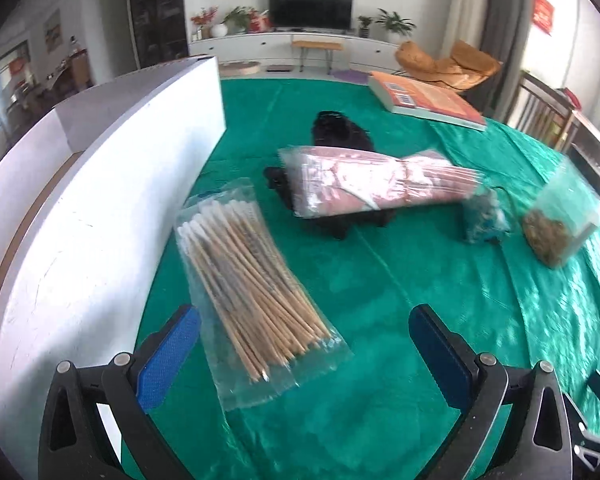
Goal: Organize soft objects
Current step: 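Reach the left tool to the clear cotton swab bag and grasp it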
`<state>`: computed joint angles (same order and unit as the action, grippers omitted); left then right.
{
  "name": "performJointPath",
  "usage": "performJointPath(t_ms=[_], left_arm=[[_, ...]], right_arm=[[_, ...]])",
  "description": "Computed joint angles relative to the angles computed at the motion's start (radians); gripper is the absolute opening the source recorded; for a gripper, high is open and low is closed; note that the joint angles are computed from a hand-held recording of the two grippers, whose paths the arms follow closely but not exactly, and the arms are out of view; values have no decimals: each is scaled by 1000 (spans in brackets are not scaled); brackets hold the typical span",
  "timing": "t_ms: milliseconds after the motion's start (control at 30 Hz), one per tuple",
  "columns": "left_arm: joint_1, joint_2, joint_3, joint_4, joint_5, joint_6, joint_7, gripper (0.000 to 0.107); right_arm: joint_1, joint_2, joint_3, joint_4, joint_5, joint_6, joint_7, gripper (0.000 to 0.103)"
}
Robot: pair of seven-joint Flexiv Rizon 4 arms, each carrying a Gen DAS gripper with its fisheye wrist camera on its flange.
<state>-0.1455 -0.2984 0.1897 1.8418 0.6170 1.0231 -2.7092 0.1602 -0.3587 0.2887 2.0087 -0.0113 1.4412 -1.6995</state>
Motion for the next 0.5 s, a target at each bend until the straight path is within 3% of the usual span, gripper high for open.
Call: performJointPath(t_ms=[500], left_arm=[[50,-62,20,-10,-149,3,18,103]], right_arm=[[2,0,-2,0,-1,0,1,87]])
